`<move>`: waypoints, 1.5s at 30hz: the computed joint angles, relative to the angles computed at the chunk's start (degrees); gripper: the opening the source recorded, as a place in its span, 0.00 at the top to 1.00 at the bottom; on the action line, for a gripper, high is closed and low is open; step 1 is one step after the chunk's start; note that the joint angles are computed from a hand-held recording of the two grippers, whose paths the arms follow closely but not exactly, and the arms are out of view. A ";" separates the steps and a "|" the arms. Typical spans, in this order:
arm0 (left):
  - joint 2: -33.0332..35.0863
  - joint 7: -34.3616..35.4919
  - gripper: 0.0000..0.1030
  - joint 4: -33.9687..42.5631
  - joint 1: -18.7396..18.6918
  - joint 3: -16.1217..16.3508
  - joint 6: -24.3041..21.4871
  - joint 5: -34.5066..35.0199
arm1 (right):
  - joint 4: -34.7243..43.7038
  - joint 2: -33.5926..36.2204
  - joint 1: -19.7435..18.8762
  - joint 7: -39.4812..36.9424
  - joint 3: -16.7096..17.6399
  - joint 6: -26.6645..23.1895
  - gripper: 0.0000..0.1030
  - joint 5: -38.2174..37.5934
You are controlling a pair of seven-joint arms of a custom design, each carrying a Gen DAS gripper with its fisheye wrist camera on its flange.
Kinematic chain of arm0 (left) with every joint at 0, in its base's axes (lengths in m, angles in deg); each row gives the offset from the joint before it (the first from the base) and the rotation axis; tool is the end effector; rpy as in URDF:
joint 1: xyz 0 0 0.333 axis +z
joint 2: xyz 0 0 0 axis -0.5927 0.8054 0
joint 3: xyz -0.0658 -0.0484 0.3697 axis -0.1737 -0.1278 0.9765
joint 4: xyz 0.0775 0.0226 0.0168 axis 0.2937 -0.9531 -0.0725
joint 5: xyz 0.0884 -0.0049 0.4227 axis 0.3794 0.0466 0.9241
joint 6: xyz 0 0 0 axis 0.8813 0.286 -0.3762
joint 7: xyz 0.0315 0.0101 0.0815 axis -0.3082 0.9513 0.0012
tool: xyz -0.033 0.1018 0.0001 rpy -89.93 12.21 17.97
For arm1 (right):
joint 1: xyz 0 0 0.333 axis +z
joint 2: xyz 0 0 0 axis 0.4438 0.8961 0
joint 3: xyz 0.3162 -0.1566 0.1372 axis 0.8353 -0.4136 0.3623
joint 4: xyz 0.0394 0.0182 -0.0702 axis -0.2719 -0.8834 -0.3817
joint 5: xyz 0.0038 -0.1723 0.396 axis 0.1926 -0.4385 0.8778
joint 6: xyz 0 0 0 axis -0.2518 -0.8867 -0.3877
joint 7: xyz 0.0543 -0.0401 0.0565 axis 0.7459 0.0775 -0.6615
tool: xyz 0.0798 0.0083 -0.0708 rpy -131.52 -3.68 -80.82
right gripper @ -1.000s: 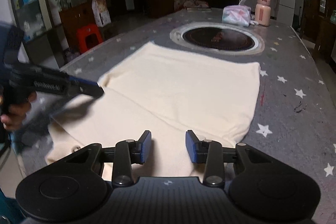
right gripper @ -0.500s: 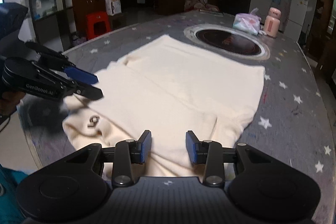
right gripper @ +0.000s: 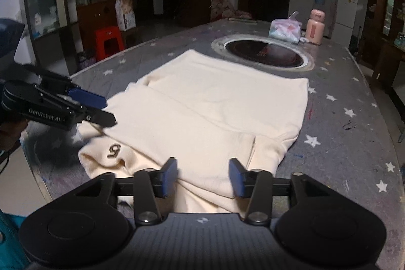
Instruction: Fold clothes
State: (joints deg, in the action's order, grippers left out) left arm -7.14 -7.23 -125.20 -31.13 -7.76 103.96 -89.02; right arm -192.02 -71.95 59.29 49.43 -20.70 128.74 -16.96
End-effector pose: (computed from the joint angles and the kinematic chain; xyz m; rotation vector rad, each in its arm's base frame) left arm 0.3975 -0.1680 0.4317 -1.6332 1.8757 -0.9168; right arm 0.4106 0.3392 0.4401 -2.0918 0.9766 -0.4560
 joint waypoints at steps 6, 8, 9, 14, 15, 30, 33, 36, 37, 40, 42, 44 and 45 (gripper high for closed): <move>-1.26 -1.79 0.34 -0.20 2.73 -3.59 -0.06 -0.83 | -1.58 -0.93 -11.65 -13.53 15.47 1.77 0.37 19.68; -1.77 -2.63 0.30 -0.39 3.73 -4.84 0.18 -1.05 | -1.96 -1.20 -12.82 -16.75 17.60 2.40 0.32 24.46; -1.94 -2.90 0.30 -0.49 3.89 -5.08 0.27 -1.04 | -2.12 -1.35 -13.37 -18.42 18.67 2.67 0.26 26.89; -3.02 -4.13 0.20 -0.81 5.74 -7.58 0.38 -0.99 | -2.38 -1.81 -15.17 -26.03 22.67 3.67 0.18 37.53; -3.25 -4.42 0.19 -0.91 6.00 -7.98 0.57 -0.96 | -2.43 -1.89 -15.18 -27.08 22.98 3.88 0.17 39.07; -5.30 -7.14 0.00 -0.92 7.63 -11.34 0.94 -1.17 | -1.86 -2.93 -14.04 -41.11 26.02 6.65 0.00 61.32; -5.56 -7.94 0.00 -0.81 7.63 -11.66 0.43 -0.77 | -0.66 -2.50 -15.19 -48.03 28.79 8.13 0.00 70.02; -5.79 -8.73 0.00 -0.71 8.02 -12.16 0.19 -0.09 | 0.26 -2.17 -14.46 -52.54 28.88 9.11 0.00 75.72; -5.80 -9.02 0.00 -0.65 8.02 -12.18 0.07 0.08 | 0.21 -2.22 -13.76 -52.55 28.20 9.19 0.00 76.03; -5.76 -9.98 0.00 -0.41 7.41 -11.56 -0.72 0.61 | -0.20 -2.34 -11.35 -51.62 25.82 9.69 0.00 75.67; -5.87 -10.69 0.00 -0.32 7.41 -11.57 -1.10 1.09 | -0.23 -2.29 -9.93 -51.75 24.55 10.21 0.00 76.18; -6.18 -11.40 0.00 -0.24 7.77 -11.98 -1.44 1.68 | 0.25 -2.19 -8.84 -53.59 23.89 10.56 0.00 78.62; -6.21 -11.65 0.00 -0.19 7.62 -11.81 -1.61 2.04 | 0.37 -2.15 -8.21 -54.20 23.40 10.64 0.00 79.29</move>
State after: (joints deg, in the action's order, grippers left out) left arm -13.35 -18.88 -125.39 -23.51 -19.57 102.35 -86.98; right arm -191.65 -74.11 51.08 -4.77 2.70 139.39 62.33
